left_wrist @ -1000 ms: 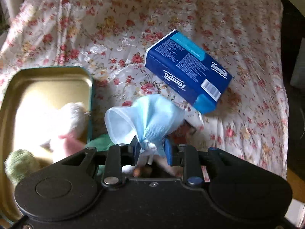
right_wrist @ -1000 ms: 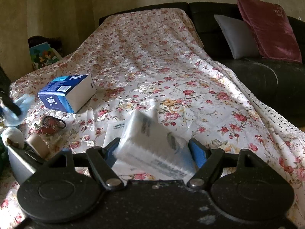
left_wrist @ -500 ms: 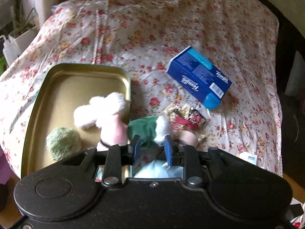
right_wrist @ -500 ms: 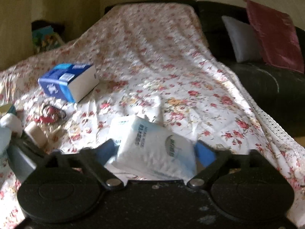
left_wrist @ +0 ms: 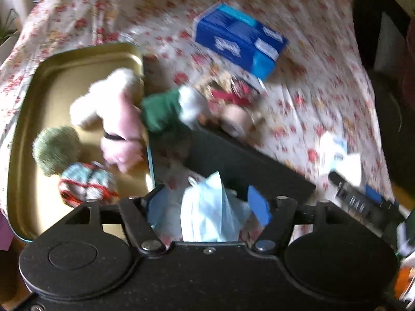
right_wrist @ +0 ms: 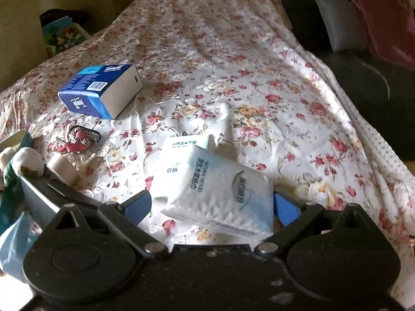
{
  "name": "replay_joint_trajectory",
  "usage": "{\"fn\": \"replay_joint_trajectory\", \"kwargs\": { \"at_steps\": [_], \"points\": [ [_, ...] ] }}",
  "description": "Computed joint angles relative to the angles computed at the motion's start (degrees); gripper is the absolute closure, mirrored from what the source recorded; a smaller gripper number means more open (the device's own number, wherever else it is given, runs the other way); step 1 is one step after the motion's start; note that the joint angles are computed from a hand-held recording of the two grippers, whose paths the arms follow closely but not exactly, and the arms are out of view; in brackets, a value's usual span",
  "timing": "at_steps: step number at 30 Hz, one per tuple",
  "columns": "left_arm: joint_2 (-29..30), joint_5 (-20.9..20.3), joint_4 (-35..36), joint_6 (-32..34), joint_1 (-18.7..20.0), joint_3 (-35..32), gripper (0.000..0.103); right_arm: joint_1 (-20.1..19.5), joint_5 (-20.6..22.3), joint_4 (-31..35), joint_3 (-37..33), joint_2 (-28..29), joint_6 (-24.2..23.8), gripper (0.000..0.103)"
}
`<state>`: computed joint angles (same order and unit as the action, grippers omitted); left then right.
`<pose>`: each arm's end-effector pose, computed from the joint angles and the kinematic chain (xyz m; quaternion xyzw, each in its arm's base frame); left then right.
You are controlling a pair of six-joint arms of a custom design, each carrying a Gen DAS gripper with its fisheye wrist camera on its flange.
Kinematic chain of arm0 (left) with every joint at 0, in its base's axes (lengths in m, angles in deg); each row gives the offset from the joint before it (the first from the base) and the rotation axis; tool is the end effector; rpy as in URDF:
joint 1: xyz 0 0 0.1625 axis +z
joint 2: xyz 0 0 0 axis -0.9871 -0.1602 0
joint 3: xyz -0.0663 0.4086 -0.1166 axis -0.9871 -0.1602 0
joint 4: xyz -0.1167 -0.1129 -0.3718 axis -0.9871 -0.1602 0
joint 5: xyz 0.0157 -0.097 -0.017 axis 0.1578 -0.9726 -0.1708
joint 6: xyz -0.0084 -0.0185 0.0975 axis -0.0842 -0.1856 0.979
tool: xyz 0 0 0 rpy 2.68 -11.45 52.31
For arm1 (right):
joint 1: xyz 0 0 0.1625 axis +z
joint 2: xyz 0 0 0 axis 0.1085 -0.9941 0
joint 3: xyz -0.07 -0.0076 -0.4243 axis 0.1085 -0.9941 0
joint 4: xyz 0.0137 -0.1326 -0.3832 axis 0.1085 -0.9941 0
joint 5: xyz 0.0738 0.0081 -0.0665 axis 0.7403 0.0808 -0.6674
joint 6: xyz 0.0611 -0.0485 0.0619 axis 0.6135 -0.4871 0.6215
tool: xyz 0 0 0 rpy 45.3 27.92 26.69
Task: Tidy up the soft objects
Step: 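Carry the mask with the left tool while the right tool carries the packet over the tray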
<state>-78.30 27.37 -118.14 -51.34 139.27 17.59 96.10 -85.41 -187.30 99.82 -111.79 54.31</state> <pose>-0.1464 -0.6001 0.2147 0.1775 0.9376 -0.1650 0.2495 0.1709 -0.5255 0.0684 -0.0410 -0.8043 0.4517 0.3839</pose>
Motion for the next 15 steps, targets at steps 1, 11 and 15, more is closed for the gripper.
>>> {"fn": "replay_joint_trajectory", "kwargs": {
  "at_steps": [1, 11, 15],
  "points": [
    [0.52, 0.66, 0.14, 0.32, -0.21, 0.29, 0.038, 0.02, 0.14, 1.02, 0.33, -0.56, 1.41, 0.004],
    [4.16, 0.42, 3.88, -1.34, 0.85, -1.94, 0.038, -0.36, 2.67, 8.32, 2.06, -4.99, 9.63, 0.004],
    [5.18, 1.03, 4.98, -0.81, 0.88, -2.51, 0.038, -1.30, 4.62, 12.79, 2.99, -7.01, 14.64, 0.004]
  ]
}}
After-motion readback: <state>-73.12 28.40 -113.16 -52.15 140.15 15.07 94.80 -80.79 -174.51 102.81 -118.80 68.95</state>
